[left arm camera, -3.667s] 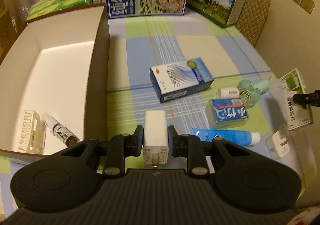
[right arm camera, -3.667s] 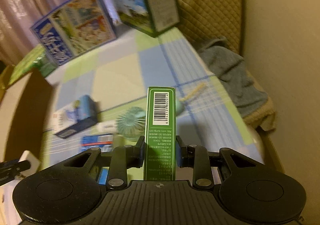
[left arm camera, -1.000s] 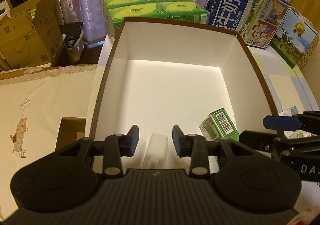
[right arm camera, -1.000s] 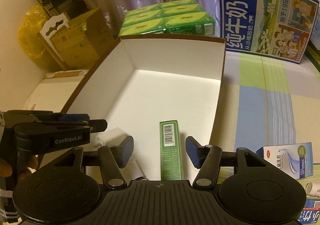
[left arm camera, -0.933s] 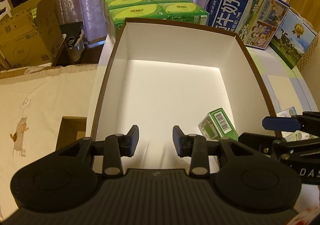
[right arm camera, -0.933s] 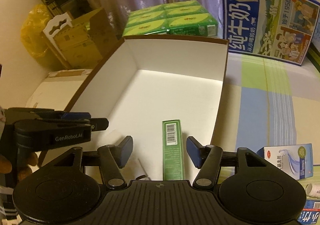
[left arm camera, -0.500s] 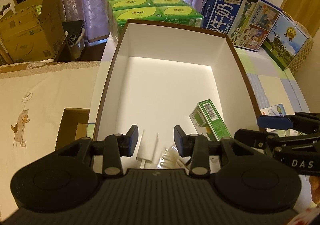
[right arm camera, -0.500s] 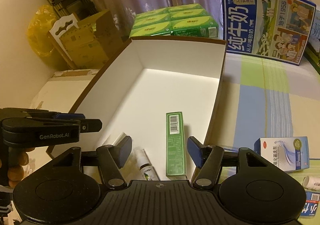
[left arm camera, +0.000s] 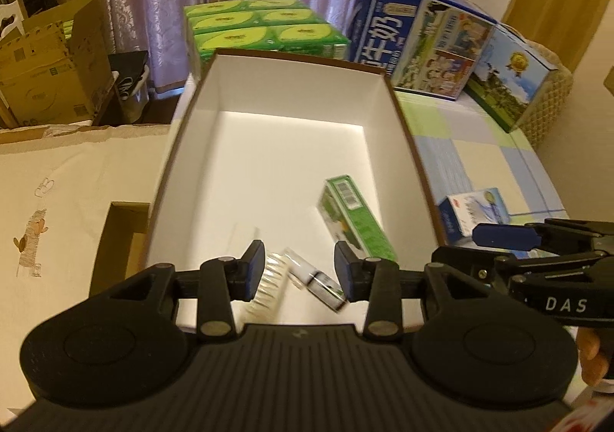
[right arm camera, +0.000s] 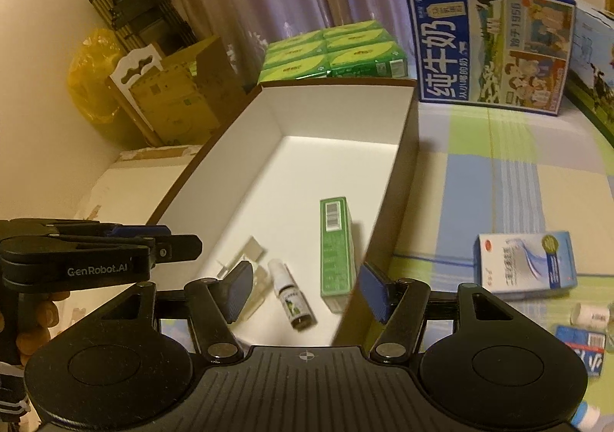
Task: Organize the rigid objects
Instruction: 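Withdraw both grippers from the box toward the remaining items, then reach the left gripper to the blue toothpaste tube while the right approaches the white plug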
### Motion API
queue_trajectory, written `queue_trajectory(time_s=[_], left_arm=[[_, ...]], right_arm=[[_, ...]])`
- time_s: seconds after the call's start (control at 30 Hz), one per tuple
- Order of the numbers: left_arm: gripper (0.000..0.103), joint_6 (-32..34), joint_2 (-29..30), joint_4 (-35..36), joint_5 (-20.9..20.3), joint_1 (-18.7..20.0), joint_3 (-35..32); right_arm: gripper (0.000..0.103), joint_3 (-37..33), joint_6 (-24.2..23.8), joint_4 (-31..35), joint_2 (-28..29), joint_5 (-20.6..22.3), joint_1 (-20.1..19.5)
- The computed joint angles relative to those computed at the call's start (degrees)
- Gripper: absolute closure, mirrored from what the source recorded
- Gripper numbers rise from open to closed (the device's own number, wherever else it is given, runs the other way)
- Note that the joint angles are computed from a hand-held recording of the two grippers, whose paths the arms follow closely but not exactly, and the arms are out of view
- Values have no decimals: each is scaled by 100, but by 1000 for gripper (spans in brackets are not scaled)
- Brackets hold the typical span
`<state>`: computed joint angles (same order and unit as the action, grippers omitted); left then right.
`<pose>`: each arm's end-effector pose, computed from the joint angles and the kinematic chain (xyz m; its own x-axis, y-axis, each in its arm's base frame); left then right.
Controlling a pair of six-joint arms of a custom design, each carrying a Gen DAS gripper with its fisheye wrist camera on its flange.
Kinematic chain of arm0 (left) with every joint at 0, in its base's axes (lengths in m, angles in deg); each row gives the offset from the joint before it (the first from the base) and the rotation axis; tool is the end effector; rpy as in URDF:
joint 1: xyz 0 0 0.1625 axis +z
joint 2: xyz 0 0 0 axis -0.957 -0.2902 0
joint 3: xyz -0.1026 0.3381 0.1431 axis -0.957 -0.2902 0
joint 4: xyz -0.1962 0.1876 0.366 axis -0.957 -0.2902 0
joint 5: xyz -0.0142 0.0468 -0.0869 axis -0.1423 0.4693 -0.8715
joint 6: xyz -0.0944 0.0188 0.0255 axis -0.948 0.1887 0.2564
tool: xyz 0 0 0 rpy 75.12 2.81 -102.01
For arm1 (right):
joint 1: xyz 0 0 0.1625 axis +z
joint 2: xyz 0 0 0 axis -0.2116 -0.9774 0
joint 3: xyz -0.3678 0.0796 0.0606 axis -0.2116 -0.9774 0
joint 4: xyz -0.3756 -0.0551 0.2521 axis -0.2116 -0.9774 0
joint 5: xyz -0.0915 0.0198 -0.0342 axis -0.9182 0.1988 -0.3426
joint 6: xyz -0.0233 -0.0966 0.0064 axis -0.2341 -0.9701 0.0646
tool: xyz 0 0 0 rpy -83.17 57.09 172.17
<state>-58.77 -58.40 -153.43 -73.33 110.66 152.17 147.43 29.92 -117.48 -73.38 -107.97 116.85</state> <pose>-0.2792 -0.4763 0.2103 -0.7868 0.0751 -0.6126 0.4079 0.8081 -0.4248 0.2369 -0.4750 0.2188 -0.7971 -0.4853 0.3594 -0.5881 0.7590 -0.2793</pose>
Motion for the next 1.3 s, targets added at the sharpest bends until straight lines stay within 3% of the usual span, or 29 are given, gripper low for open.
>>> queue_trajectory(time_s=[0.4, 0.8, 1.1, 1.3], left_arm=[[68, -391, 130, -125, -437, -598, 198], [68, -502, 658, -410, -1004, -983, 168], [67, -246, 1144, -844, -1419, -1121, 102], [66, 383, 1692, -1510, -1750, -1064, 10]], right_arm=[[44, 665, -151, 455, -1468, 59, -496], [44, 956, -381, 1405, -2875, 85, -1214], [44, 983, -561, 1865, -3480, 103, -1700], [44, 973, -570, 2003, -3785, 61, -2075]])
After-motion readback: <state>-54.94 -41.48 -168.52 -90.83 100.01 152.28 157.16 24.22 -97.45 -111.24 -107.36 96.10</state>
